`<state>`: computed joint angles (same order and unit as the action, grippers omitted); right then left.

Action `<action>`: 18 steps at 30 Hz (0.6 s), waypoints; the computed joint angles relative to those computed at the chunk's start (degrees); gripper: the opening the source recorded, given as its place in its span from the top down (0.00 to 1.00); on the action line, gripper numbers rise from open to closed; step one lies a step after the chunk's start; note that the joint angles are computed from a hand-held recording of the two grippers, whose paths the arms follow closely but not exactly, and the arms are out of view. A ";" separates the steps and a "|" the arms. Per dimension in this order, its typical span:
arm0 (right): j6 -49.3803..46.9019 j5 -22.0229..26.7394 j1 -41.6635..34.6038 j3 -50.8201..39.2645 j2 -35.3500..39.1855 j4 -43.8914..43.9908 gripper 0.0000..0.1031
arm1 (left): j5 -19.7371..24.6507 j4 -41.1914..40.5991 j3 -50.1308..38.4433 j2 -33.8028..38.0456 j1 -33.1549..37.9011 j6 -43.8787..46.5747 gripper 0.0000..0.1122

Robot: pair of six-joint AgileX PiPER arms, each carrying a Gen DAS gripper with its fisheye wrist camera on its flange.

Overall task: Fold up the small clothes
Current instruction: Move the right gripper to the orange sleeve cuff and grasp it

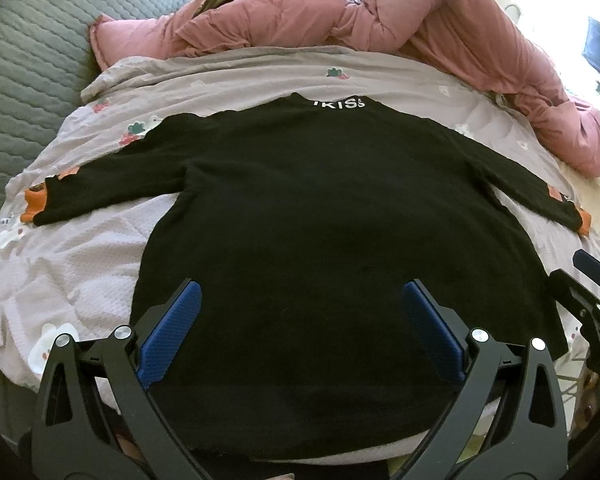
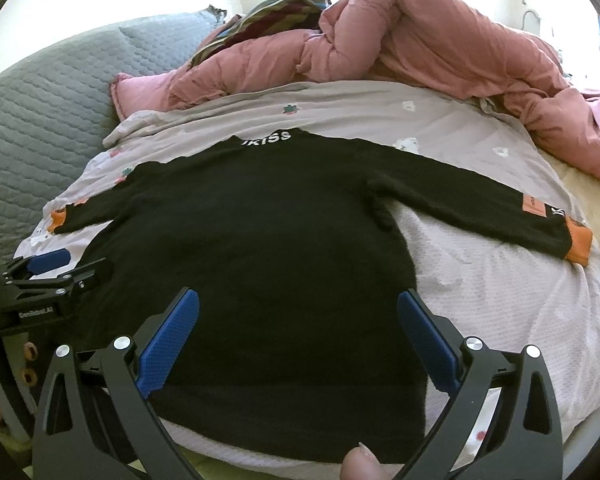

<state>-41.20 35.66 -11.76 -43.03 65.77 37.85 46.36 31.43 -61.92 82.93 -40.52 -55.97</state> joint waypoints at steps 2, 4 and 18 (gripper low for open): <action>-0.84 0.31 -1.35 -0.31 0.66 0.74 0.04 | -0.05 -0.28 -0.82 0.71 0.26 0.42 0.16; -1.75 0.47 -2.91 -0.70 1.39 1.66 0.04 | -0.05 0.36 -0.72 0.83 0.13 -0.28 0.16; -5.62 -0.37 -11.85 -5.07 6.98 4.71 0.04 | -0.43 -4.43 -9.88 7.17 4.34 6.20 0.16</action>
<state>-46.82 35.28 -23.61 -48.09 72.75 42.56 45.93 27.01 -71.81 90.09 -36.18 -49.77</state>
